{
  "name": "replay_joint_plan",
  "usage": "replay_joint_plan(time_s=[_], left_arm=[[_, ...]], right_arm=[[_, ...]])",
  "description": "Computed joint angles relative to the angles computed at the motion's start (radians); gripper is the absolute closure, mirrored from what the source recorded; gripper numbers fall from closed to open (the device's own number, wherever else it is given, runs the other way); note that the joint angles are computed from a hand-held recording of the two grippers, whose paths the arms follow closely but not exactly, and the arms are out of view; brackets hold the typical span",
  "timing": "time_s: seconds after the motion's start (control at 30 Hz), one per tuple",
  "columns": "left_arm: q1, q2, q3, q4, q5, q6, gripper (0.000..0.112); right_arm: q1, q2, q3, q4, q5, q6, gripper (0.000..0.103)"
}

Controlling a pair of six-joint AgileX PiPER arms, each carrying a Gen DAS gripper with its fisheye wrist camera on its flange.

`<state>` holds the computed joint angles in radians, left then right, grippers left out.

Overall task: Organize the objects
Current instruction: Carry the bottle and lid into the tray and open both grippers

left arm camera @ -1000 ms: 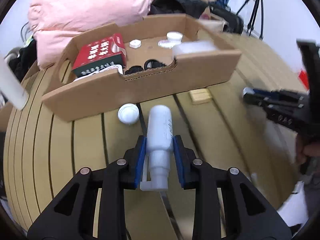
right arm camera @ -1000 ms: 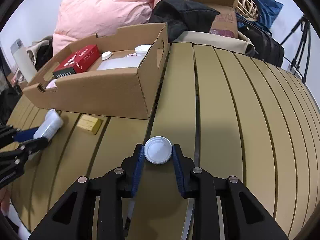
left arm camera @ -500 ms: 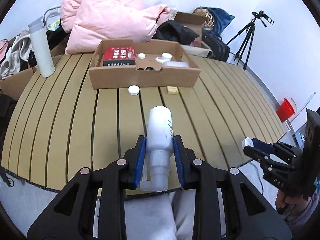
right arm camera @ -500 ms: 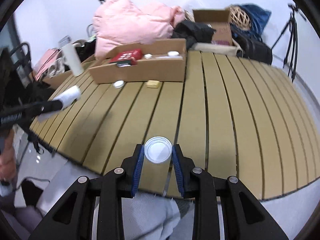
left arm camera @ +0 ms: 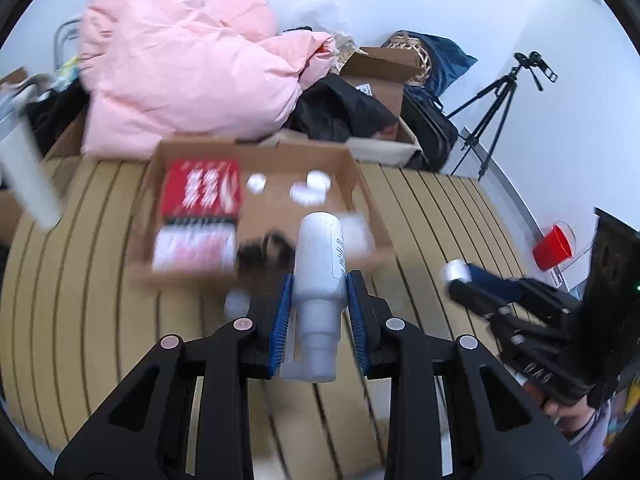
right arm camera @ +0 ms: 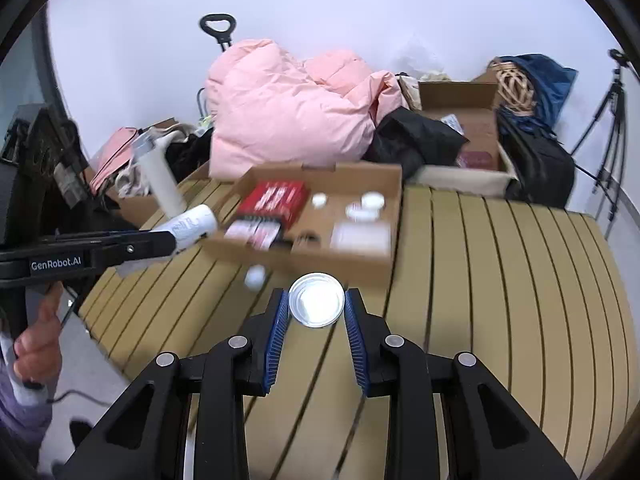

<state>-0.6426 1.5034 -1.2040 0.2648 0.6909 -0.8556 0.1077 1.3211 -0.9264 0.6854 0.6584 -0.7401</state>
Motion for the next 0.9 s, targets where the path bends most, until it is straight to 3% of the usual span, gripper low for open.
replay_joint_plan(time_s=[0.1, 0.13, 0.3, 0.37, 0.43, 0.5, 0.53, 0.57, 0.63, 0.77, 0.8, 0.9], left_arm=[[0.13, 0.243, -0.192, -0.127, -0.003, 0.158, 0.088], [0.169, 0.343, -0.271, -0.159, -0.007, 0.192, 0.088], [0.276, 0.72, -0.692, -0.324, 0.16, 0.298, 0.088], [0.292, 0.83, -0.843, -0.35, 0.243, 0.309, 0.086], [0.295, 0.883, -0.934, -0.358, 0.308, 0.325, 0.077], [0.299, 0.839, -0.877, -0.387, 0.273, 0.366, 0.049], [0.295, 0.799, -0.821, -0.381, 0.239, 0.364, 0.046], [0.289, 0.745, -0.755, -0.366, 0.201, 0.358, 0.044], [0.279, 0.651, -0.663, -0.328, 0.164, 0.354, 0.042], [0.25, 0.418, -0.487, -0.206, 0.156, 0.326, 0.035], [0.235, 0.374, -0.468, -0.145, 0.179, 0.307, 0.028], [0.161, 0.214, -0.377, 0.055, 0.262, 0.242, 0.025]], right_arm=[[0.067, 0.3, -0.282, -0.114, -0.021, 0.15, 0.071], [0.074, 0.392, -0.382, -0.137, 0.018, 0.165, 0.071], [0.117, 0.792, -0.865, -0.345, 0.152, 0.366, 0.071], [0.116, 0.89, -0.99, -0.368, 0.209, 0.39, 0.071], [0.131, 0.973, -1.107, -0.439, 0.259, 0.449, 0.071], [0.132, 0.975, -1.103, -0.438, 0.246, 0.426, 0.068], [0.126, 0.967, -1.091, -0.416, 0.234, 0.4, 0.06], [0.122, 0.961, -1.089, -0.403, 0.232, 0.394, 0.039], [0.1, 0.942, -1.087, -0.316, 0.263, 0.343, 0.021], [0.099, 0.797, -0.978, -0.357, 0.239, 0.36, 0.02], [0.095, 0.757, -0.948, -0.355, 0.24, 0.353, 0.02], [0.074, 0.6, -0.831, -0.356, 0.245, 0.331, 0.02]])
